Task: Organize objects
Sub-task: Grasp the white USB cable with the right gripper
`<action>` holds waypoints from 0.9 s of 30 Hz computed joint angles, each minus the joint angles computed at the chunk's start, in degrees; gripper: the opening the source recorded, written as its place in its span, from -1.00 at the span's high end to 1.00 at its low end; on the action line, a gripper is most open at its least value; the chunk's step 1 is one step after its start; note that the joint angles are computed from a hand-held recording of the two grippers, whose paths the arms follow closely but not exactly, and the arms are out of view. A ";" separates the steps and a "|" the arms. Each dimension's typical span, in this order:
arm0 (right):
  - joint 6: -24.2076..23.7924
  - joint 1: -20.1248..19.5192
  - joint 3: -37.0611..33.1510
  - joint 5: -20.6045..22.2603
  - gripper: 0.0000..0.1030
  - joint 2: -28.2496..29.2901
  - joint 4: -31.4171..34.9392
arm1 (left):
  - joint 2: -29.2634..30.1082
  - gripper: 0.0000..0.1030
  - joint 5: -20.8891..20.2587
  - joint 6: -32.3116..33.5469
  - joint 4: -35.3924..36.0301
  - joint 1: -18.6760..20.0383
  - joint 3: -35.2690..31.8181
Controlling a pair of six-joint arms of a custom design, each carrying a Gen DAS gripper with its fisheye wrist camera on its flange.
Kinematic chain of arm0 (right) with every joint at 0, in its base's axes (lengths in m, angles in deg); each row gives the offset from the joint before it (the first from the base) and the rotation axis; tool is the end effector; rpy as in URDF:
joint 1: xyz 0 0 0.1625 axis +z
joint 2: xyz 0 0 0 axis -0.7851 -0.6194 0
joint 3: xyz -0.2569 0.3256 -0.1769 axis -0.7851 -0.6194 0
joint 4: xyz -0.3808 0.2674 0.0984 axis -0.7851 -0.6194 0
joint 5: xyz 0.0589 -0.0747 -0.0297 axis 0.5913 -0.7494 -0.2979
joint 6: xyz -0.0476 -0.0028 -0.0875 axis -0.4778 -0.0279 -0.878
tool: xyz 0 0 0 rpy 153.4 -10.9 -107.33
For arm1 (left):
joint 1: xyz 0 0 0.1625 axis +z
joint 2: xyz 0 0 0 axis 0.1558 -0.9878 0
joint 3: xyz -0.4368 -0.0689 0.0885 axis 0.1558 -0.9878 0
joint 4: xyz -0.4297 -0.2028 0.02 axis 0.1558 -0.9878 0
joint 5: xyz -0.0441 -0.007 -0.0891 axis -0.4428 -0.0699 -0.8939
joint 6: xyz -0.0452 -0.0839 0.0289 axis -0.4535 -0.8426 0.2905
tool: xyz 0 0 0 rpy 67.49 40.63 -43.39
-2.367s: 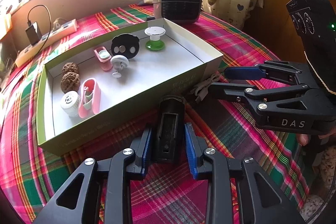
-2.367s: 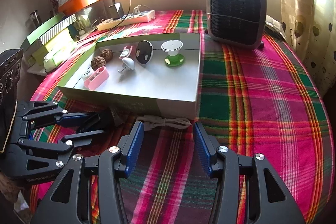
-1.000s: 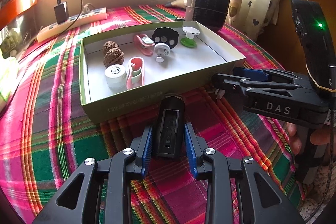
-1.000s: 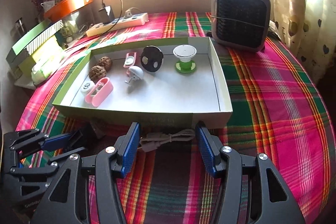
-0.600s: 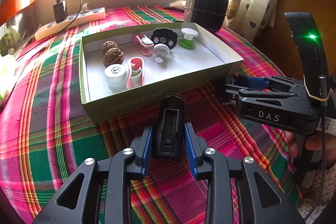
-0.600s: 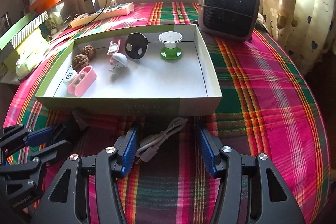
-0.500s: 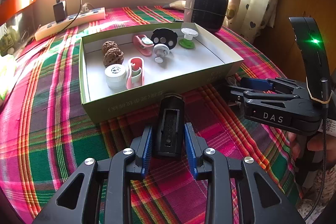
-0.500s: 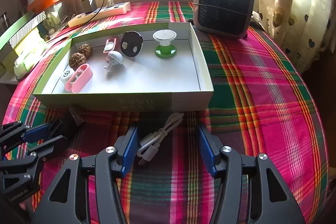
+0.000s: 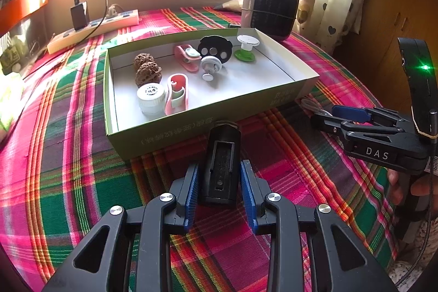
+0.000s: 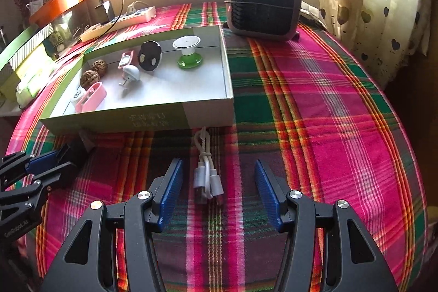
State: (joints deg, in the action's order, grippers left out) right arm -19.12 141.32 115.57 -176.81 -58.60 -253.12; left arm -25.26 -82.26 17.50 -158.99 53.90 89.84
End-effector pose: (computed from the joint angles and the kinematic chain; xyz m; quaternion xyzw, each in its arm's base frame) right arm 0.0935 -0.8281 0.0811 0.3300 -0.8850 0.1924 0.2663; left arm -0.1326 -0.7138 0.0224 0.0658 0.8841 -0.3421 0.3115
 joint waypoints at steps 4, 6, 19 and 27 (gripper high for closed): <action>-1.08 0.09 -0.19 0.05 -0.06 0.46 -1.00 | 0.05 0.45 0.56 -1.40 0.81 -0.10 -0.22; -1.51 0.00 -0.17 0.27 -0.06 0.48 -1.22 | 0.00 0.45 0.63 -2.03 1.06 -0.10 -0.22; -4.37 -0.36 0.72 1.71 0.44 -0.38 -0.87 | 0.62 0.46 3.48 -4.32 3.56 -0.76 -1.17; -4.77 -0.65 1.11 2.53 0.61 -0.88 -0.33 | 0.90 0.50 4.15 -4.92 3.69 -1.03 -1.34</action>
State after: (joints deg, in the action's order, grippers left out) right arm -23.90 140.67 116.68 -174.28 -59.48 -253.44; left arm -24.36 -78.10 12.58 -155.30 52.86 88.50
